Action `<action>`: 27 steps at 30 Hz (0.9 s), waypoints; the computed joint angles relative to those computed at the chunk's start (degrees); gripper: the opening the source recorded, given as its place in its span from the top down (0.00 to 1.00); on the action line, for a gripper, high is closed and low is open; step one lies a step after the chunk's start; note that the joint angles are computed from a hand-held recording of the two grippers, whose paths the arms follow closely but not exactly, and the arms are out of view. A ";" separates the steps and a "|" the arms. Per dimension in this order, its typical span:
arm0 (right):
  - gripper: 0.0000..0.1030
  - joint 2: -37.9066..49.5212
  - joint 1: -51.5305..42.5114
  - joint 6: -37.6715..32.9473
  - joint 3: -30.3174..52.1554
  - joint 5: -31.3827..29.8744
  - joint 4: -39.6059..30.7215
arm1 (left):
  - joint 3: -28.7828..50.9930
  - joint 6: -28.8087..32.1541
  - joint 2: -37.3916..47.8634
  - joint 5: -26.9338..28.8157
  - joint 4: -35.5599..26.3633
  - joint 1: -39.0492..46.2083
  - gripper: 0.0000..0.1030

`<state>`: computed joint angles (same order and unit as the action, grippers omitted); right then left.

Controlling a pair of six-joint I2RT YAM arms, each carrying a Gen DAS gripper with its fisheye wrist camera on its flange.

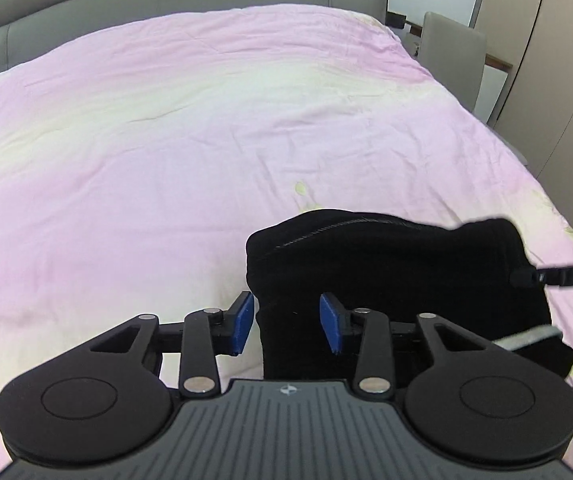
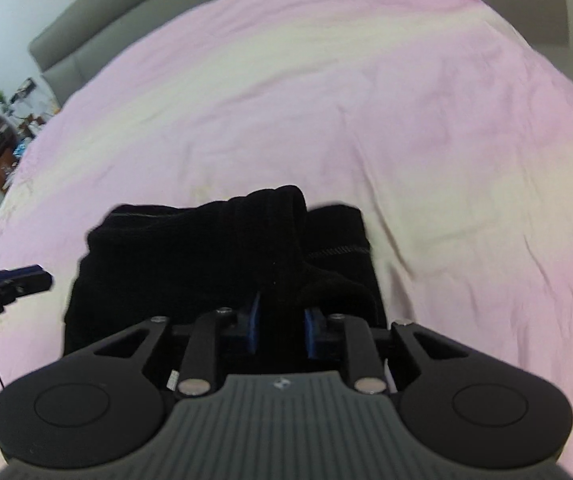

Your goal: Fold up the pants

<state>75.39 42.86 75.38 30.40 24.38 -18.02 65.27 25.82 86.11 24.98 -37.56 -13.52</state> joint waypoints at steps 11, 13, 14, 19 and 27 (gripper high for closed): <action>0.60 11.39 -5.50 -8.68 4.29 -3.38 0.60 | 2.36 -5.76 12.23 -16.69 6.52 -10.76 0.65; 0.59 11.07 -5.29 -7.54 4.76 -3.26 -0.54 | 4.18 -6.15 12.05 -19.14 3.97 -12.35 0.65; 0.59 10.13 -5.20 -7.16 4.75 -3.45 -1.33 | 4.35 -5.71 11.13 -20.10 3.08 -12.87 0.65; 0.56 2.46 0.33 -2.66 6.39 -1.61 -11.77 | 0.30 -2.52 1.90 -14.38 0.80 -9.40 0.65; 0.71 3.22 21.70 12.13 13.48 6.89 -26.48 | -12.01 9.43 -16.98 -7.23 -6.86 -3.24 0.65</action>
